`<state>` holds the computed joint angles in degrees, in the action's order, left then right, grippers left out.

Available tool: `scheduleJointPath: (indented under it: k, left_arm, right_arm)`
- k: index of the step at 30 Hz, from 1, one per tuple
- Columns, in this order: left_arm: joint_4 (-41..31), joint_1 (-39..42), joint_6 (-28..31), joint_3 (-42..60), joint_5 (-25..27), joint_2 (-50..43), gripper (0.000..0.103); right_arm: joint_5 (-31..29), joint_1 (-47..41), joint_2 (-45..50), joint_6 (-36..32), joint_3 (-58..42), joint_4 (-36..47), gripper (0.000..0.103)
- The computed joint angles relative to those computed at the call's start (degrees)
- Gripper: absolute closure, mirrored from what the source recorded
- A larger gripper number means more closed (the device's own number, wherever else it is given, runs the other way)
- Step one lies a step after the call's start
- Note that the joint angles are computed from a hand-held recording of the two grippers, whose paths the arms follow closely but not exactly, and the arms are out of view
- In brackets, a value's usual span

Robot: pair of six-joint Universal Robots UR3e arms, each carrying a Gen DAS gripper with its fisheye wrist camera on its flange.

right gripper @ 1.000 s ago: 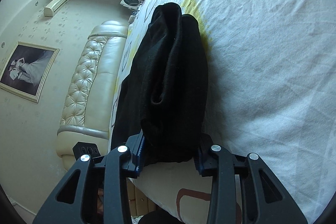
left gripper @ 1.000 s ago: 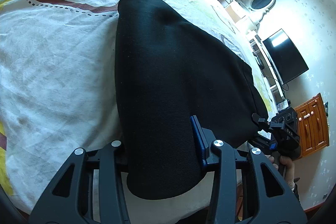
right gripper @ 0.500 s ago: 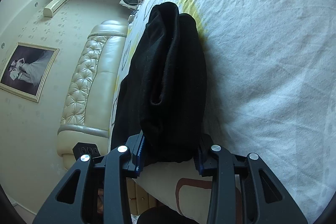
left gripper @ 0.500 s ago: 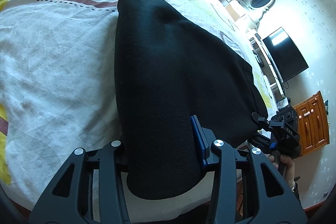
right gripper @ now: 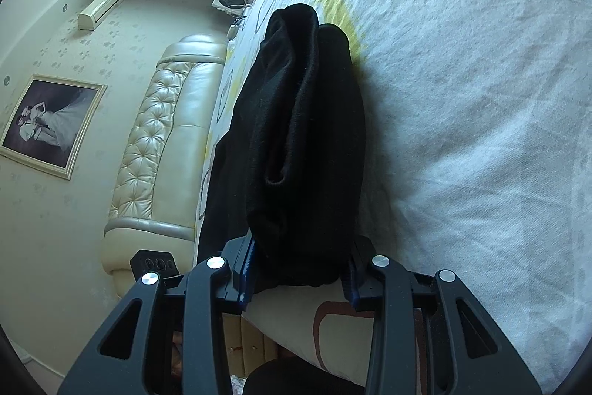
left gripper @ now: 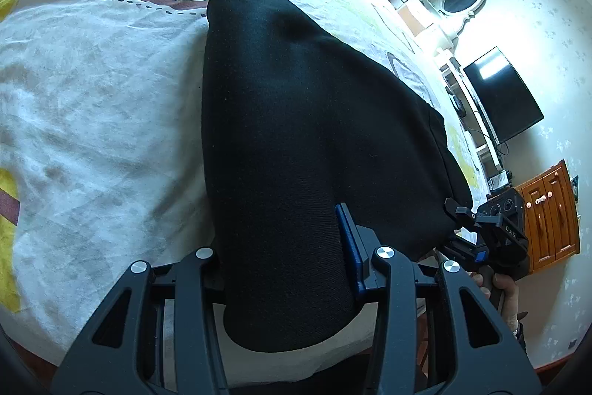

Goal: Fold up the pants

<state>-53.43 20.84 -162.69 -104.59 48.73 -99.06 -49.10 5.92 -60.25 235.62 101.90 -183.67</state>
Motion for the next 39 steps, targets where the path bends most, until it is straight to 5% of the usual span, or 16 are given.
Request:
scheduleJointPath:
  k: [18,23,25,28,38,39]
  left_arm:
    - [-1.42,0.29,0.63,0.83,-0.26,-0.47,0.056]
    - [-1.55,2.02,2.27,-0.70,-2.54,0.71,0.035]
    - [-0.42,3.52,3.60,-2.64,-3.41,2.06,0.027]
    - [0.03,5.61,5.35,-4.68,-4.89,3.35,0.025]
    - [4.97,4.56,4.20,-6.98,-3.31,3.09,0.011]
    - [5.46,4.21,3.89,-7.01,-2.98,2.95,0.011]
  right_arm:
    - [1.27,-0.63,-0.41,0.95,3.06,-2.82,0.065]
    - [1.34,-1.43,-2.28,-0.57,3.79,0.04,0.055]
    - [0.30,-2.47,-4.23,-1.94,4.78,1.78,0.044]
    - [-1.57,-5.11,-4.85,-0.35,5.40,-0.26,0.035]
    - [-0.74,-6.40,11.85,-3.93,-23.25,13.65,0.034]
    - [-3.16,-5.57,12.45,-6.59,-26.26,18.38,0.049]
